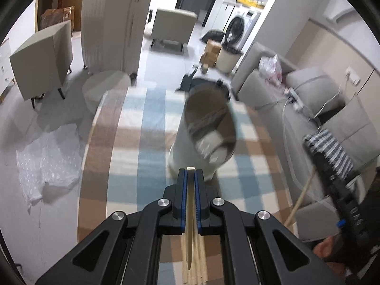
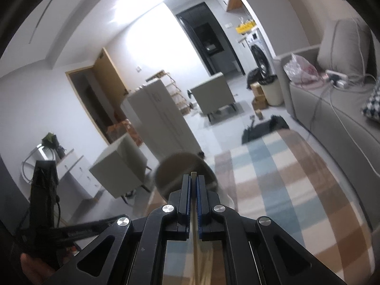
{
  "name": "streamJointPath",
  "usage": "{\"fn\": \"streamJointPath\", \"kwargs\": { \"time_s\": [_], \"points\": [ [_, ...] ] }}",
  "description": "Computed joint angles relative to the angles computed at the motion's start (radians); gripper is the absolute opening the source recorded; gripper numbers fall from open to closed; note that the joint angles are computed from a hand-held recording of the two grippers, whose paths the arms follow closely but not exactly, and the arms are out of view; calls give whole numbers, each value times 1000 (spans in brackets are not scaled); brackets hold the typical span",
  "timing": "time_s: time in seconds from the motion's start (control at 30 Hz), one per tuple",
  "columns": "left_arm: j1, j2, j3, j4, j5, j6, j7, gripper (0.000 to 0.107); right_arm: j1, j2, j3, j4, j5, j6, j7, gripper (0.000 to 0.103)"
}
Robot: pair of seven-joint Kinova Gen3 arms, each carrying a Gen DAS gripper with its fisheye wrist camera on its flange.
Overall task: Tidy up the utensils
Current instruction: 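Carry the stick over the white holder and open the right gripper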
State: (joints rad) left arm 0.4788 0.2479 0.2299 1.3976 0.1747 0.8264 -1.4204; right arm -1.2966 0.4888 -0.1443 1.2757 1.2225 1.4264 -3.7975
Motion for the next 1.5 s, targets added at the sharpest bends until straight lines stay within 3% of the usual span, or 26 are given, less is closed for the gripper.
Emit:
{"fn": "streamJointPath", "kwargs": {
  "time_s": [0.17,0.3,0.47,0.67,0.8,0.97,1.13,1.3,1.5],
  "points": [
    [-13,-2,-6,-105,10,-43,-11,2,21,-13,71,-49,47,-66,146,4],
    [9,16,-22,-153,-37,-155,6,2,73,-8,113,-92,81,-144,208,4],
    [43,66,-45,-195,-110,-279,48,2,139,36,167,-164,75,-211,229,4],
    [45,149,-49,-239,-124,-313,38,2,182,107,243,-227,78,-268,199,4],
    [25,170,-33,-227,-96,-342,22,2,197,142,280,-232,75,-306,155,4],
    [57,165,-72,-175,-120,-398,82,2,207,162,304,-215,67,-326,101,4],
    [60,150,-61,-121,-140,-451,72,2,207,179,304,-218,44,-332,126,4],
    [33,145,-31,-113,-124,-429,28,2,204,168,293,-209,11,-344,191,4],
    [-3,140,8,-130,-83,-351,-54,2,207,102,247,-118,7,-453,290,4]
  ]
}}
